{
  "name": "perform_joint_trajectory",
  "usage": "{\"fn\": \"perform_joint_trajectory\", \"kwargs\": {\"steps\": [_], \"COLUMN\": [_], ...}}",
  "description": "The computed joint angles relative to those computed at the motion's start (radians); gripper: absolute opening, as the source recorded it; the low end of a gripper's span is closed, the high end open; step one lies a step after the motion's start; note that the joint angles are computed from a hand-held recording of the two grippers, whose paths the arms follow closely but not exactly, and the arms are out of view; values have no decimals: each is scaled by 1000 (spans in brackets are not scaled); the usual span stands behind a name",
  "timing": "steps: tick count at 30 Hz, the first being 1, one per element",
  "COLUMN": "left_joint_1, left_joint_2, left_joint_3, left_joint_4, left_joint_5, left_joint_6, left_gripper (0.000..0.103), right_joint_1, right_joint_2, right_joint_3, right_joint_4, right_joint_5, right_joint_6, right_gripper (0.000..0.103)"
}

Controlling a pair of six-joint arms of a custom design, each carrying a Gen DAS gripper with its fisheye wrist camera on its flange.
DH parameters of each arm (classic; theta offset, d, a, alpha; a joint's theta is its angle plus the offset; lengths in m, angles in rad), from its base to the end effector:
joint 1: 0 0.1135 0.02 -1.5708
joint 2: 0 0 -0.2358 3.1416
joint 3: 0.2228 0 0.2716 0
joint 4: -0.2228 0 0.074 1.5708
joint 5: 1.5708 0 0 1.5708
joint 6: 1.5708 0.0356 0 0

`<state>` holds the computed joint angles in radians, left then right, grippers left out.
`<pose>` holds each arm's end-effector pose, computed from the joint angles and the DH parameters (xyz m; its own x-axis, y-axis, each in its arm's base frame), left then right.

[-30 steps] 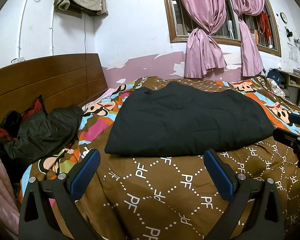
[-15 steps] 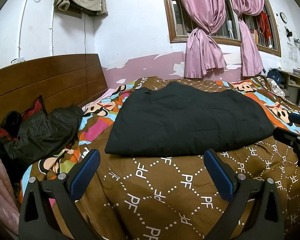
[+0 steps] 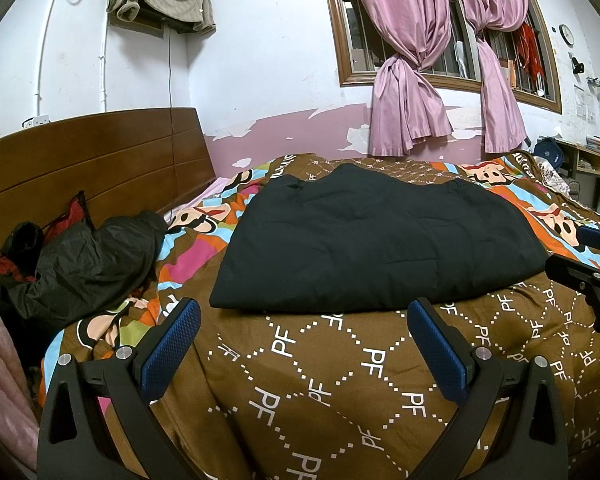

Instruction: Fold large clothes

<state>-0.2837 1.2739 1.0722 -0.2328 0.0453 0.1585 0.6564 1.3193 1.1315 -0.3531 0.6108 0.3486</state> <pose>0.3086 -0.0917 0.2986 -0.3487 0.2659 -0.8987 0.3789 0.9171 0.1244 0.2669 0.1798 0.2983 -0.4211 0.0288 -0.9066 0.0355 0.9993 0.0153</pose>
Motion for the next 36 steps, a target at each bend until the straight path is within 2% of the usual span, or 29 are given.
{"fn": "perform_joint_trajectory", "kwargs": {"steps": [36], "left_joint_1": [8], "left_joint_2": [3], "left_joint_3": [-1], "left_joint_4": [10], "left_joint_5": [8], "left_joint_6": [1], "left_gripper": [101], "right_joint_1": [-6], "right_joint_2": [-13], "right_joint_3": [-9], "right_joint_4": [-6], "right_joint_5": [-5], "right_joint_6": [0], "right_gripper": [103]}}
